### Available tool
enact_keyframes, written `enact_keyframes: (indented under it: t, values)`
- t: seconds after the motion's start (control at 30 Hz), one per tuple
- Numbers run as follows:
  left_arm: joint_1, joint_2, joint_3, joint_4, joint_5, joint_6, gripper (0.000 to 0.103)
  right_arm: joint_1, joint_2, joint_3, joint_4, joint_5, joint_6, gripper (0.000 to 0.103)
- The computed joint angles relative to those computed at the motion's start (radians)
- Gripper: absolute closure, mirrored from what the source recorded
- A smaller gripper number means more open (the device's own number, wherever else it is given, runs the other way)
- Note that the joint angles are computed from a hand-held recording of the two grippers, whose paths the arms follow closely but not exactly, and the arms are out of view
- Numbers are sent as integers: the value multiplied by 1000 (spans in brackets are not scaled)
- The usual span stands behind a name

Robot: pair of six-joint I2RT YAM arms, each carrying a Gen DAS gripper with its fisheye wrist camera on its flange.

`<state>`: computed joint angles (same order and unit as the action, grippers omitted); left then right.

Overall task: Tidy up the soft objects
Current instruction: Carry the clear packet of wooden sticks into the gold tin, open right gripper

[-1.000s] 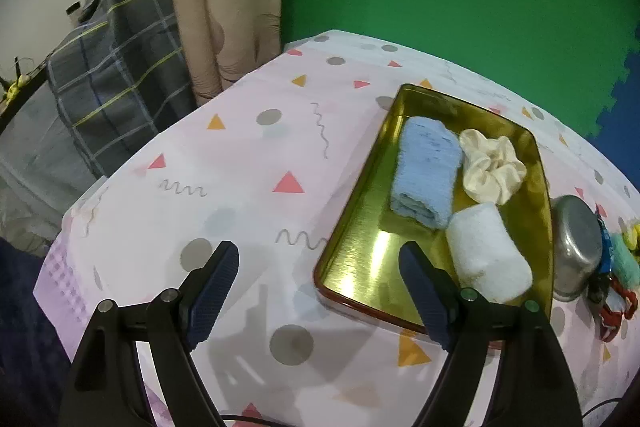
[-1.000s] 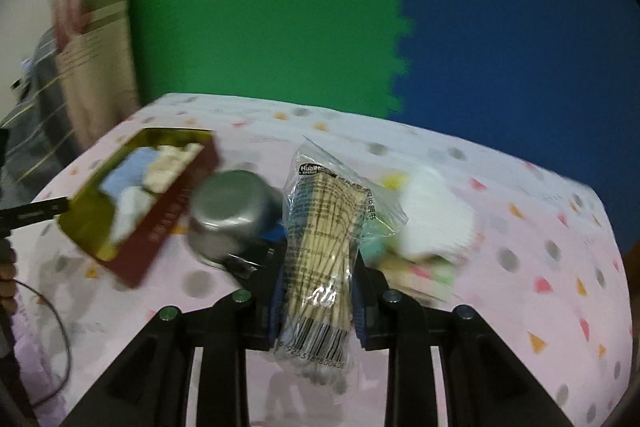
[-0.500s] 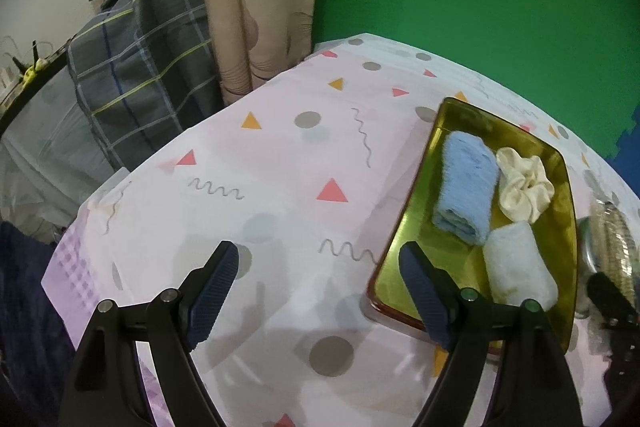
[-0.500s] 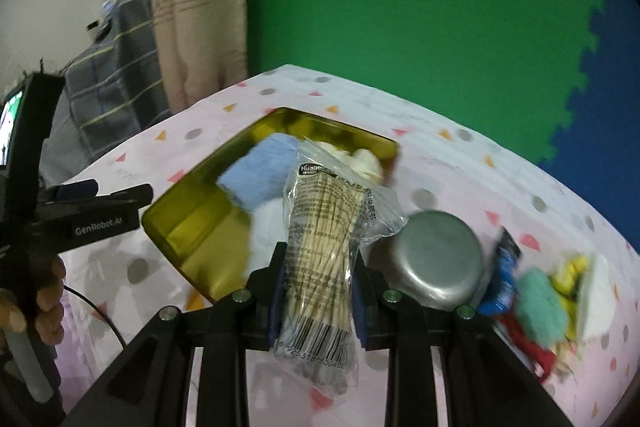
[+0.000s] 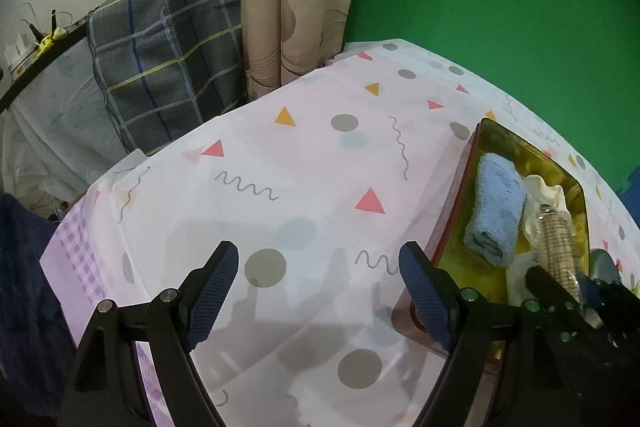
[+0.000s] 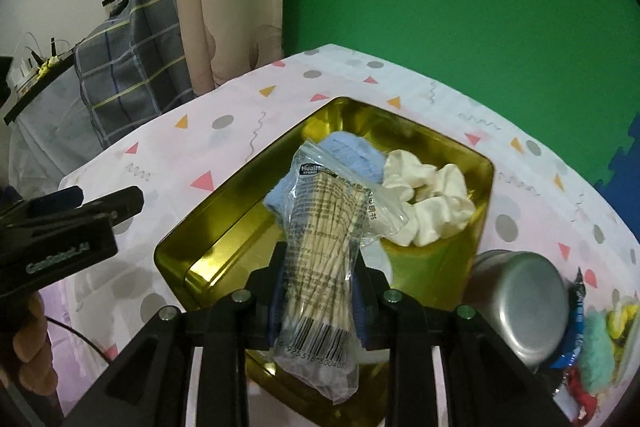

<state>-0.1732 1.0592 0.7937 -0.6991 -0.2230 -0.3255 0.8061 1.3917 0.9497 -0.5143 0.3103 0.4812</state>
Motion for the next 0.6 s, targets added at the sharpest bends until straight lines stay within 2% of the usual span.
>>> enact_keyframes:
  t: [0.07,0.17,0.3,0.47,0.6]
  values:
    - [-2,1,0,2,3,4,23,-2,15,3,14,-8,3,73]
    - [-12,0,-3,3,-5,3,23,-2,23,3,22,-11,9,66]
    - [-17,6,-4,5,-4,3,23,9,8,-6,31,16,5,49]
    - [-29,4,-6,7,-10,4,23,7,-76,-44,8,44,27,49]
    - [-57,8,-6,4,-29,-1,22,-11,-219,-103,-51,80,45,49]
